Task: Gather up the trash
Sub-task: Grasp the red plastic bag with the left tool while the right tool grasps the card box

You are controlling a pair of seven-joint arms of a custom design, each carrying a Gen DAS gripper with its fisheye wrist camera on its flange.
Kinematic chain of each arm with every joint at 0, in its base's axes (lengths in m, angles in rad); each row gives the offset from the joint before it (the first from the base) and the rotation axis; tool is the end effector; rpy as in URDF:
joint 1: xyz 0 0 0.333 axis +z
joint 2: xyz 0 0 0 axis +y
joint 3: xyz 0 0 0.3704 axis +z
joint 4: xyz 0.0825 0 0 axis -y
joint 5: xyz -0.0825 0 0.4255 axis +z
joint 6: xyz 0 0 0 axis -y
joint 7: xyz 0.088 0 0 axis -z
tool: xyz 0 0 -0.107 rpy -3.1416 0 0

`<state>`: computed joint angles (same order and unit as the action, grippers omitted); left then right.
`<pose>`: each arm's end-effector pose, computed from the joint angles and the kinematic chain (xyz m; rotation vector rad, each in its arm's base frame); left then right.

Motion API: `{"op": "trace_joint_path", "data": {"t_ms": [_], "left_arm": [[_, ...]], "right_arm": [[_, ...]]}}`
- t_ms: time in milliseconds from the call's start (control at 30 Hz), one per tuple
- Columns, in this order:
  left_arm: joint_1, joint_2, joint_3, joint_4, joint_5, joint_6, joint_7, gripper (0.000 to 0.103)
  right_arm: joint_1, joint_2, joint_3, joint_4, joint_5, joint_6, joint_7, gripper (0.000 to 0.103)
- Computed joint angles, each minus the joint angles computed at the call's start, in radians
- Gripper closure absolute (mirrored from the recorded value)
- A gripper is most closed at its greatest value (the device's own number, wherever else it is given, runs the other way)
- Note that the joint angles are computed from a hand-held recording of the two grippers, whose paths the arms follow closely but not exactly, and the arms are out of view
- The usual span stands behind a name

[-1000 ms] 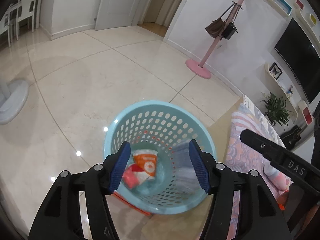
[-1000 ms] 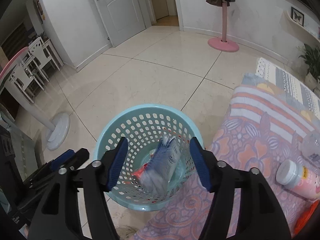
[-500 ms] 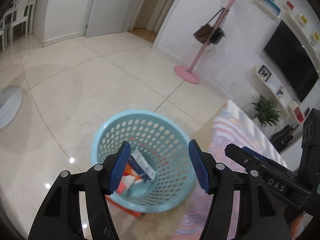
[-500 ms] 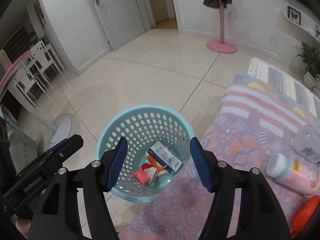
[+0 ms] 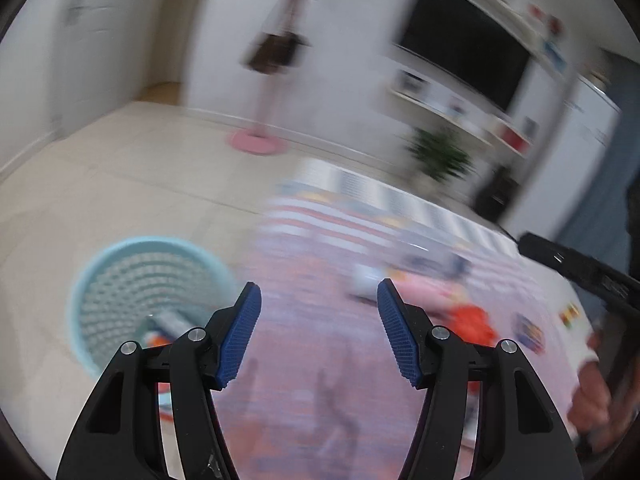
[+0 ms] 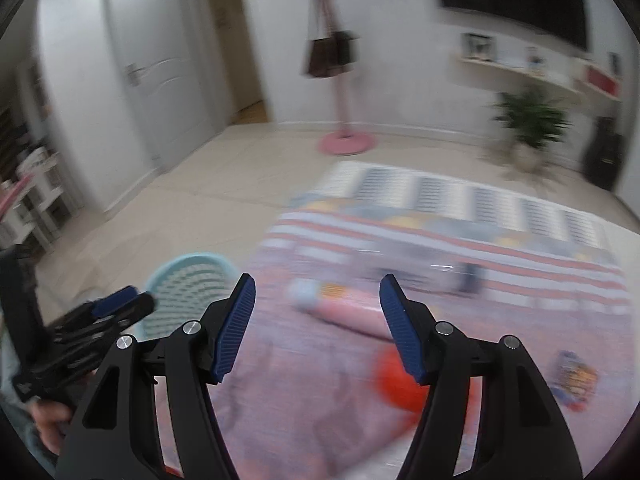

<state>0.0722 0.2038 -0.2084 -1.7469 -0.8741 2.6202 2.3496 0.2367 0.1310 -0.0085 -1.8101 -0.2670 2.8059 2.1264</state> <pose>0.7103 -0.0668 0.5630 -1.5924 2.0863 -1.2727 0.6737 0.1698 0.6083 -1.5612 1.7517 -0.6355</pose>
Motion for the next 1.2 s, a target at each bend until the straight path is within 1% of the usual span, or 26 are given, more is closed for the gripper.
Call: {"op": "trace_joint_path", "data": {"t_ms": [67, 100, 133, 200, 233, 300, 367, 433, 533, 633, 667, 733, 800, 867, 933, 1000, 1033, 1067, 1133, 1200], "left_arm": [[-0.011, 0.002, -0.021, 0.005, -0.010, -0.042, 0.041, 0.040], [-0.024, 0.011, -0.031, 0.019, 0.001, -0.075, 0.052, 0.034], [-0.038, 0.022, -0.034, 0.030, 0.017, -0.089, 0.047, 0.027], [-0.066, 0.042, -0.042, 0.041, 0.044, -0.088, 0.029, 0.023], [-0.083, 0.061, -0.046, 0.059, 0.073, -0.103, 0.005, 0.023], [-0.103, 0.097, -0.053, 0.094, 0.124, -0.140, -0.031, 0.023], [-0.134, 0.136, -0.054, 0.126, 0.203, -0.155, -0.084, 0.023], [-0.157, 0.178, -0.053, 0.168, 0.278, -0.178, -0.133, 0.023], [-0.181, 0.236, -0.049, 0.229, 0.373, -0.229, -0.234, 0.023], [-0.181, 0.269, -0.065, 0.262, 0.407, -0.270, -0.275, 0.023], [-0.188, 0.278, -0.065, 0.271, 0.426, -0.272, -0.290, 0.023], [-0.196, 0.295, -0.069, 0.288, 0.454, -0.281, -0.309, 0.023], [-0.201, 0.307, -0.075, 0.304, 0.469, -0.294, -0.330, 0.025], [-0.215, 0.324, -0.071, 0.324, 0.504, -0.311, -0.349, 0.031], [-0.240, 0.333, -0.053, 0.335, 0.565, -0.320, -0.381, 0.042], [-0.238, 0.339, -0.062, 0.339, 0.575, -0.320, -0.382, 0.046], [-0.236, 0.339, -0.068, 0.336, 0.572, -0.312, -0.383, 0.049], [-0.235, 0.337, -0.070, 0.332, 0.573, -0.303, -0.385, 0.051], [-0.236, 0.335, -0.072, 0.328, 0.576, -0.294, -0.393, 0.059], [-0.234, 0.335, -0.076, 0.329, 0.573, -0.289, -0.399, 0.063]], "right_arm": [[-0.020, -0.075, -0.045, -0.085, -0.086, -0.008, 0.077, 0.042], [-0.036, -0.094, -0.048, -0.107, -0.114, -0.010, 0.105, 0.042], [-0.060, -0.126, -0.058, -0.143, -0.156, -0.012, 0.155, 0.042], [-0.110, -0.172, -0.059, -0.202, -0.198, -0.001, 0.218, 0.042], [-0.144, -0.203, -0.060, -0.240, -0.248, 0.001, 0.278, 0.042], [-0.196, -0.232, -0.047, -0.280, -0.301, -0.005, 0.339, 0.040], [-0.250, -0.264, -0.041, -0.337, -0.339, 0.011, 0.374, 0.033], [-0.288, -0.277, -0.032, -0.370, -0.357, 0.001, 0.377, 0.029], [-0.319, -0.276, -0.030, -0.413, -0.352, 0.022, 0.356, 0.028], [-0.332, -0.266, -0.035, -0.460, -0.312, 0.062, 0.316, 0.026], [-0.334, -0.259, -0.037, -0.472, -0.300, 0.075, 0.298, 0.024], [-0.345, -0.250, -0.035, -0.494, -0.304, 0.082, 0.275, 0.022], [-0.353, -0.236, -0.032, -0.503, -0.324, 0.077, 0.262, 0.022], [-0.347, -0.225, -0.042, -0.518, -0.297, 0.091, 0.225, 0.022], [-0.338, -0.208, -0.049, -0.519, -0.253, 0.096, 0.181, 0.020], [-0.341, -0.192, -0.042, -0.497, -0.295, 0.044, 0.208, 0.017], [-0.337, -0.185, -0.044, -0.489, -0.303, 0.032, 0.206, 0.017], [-0.331, -0.175, -0.051, -0.482, -0.288, 0.029, 0.175, 0.016], [-0.318, -0.150, -0.063, -0.461, -0.238, 0.012, 0.089, 0.016], [-0.309, -0.128, -0.070, -0.435, -0.240, -0.018, 0.059, 0.016]]}}
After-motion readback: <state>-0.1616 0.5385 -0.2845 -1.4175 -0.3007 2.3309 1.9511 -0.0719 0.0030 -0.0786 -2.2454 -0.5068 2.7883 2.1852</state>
